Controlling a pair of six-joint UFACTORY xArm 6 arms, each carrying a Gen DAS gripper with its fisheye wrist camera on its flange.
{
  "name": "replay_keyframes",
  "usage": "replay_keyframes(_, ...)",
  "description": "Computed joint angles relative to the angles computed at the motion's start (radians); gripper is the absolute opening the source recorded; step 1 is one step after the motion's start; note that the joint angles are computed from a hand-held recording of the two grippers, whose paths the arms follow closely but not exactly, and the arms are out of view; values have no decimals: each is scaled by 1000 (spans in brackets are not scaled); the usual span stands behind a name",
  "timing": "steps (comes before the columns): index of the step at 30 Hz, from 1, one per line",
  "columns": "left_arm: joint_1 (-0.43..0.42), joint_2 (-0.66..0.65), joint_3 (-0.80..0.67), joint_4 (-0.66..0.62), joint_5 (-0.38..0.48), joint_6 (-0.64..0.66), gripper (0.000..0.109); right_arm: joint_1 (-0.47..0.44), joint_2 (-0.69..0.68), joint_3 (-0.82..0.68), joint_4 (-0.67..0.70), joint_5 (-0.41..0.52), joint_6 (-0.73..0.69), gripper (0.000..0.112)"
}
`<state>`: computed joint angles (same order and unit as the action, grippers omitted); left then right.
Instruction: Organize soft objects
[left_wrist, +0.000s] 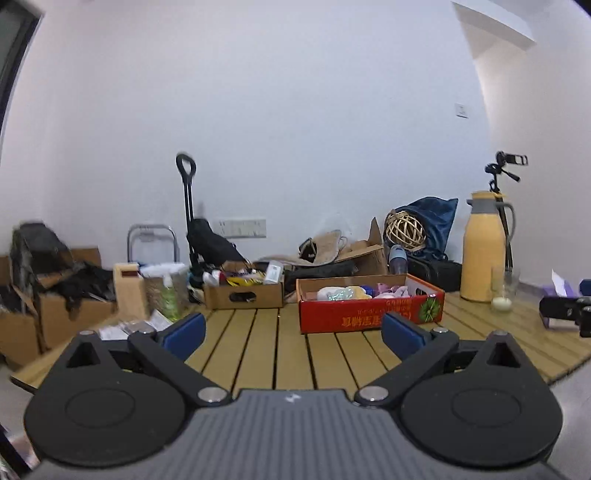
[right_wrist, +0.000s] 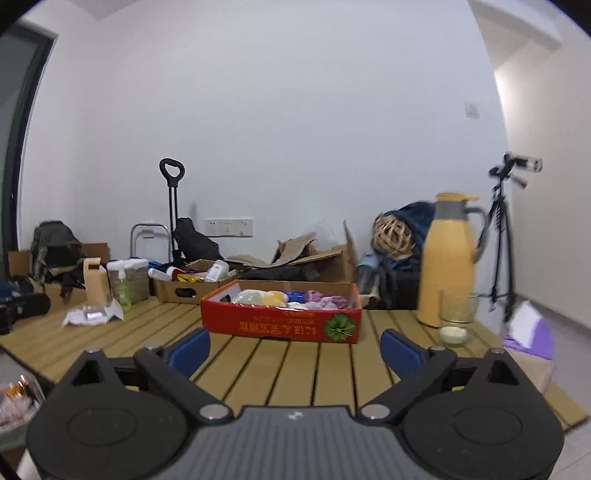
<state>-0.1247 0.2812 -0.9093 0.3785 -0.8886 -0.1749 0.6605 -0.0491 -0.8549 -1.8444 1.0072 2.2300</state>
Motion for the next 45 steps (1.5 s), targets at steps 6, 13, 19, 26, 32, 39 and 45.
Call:
replay_keyframes(6,39,-113,193,76,-76,-68,103,155,-42,90,87,93,69,103)
replay_keyframes(13,79,-218,377,105,-146,-40,103,289,-61,123,171,151,43,103)
replay_keyframes(19,130,-271,470,161,-198,-51,103,376,-76,138,215,213,40,103)
replay_keyframes(26,154,-306,523,175,-247,-47,103,438,-86,145,231,258,27,103)
replay_keyframes(32,159,-319,544,182,-260,-44,103,453,-95,152,237,268,27,103)
replay_keyframes(39,159,-322,551,181,-269,-40,103,453,-104,160,235,268,33,103)
replay_keyframes(45,168,-327,558,193,-276,-41,103,453,-106,163,234,265,36,103)
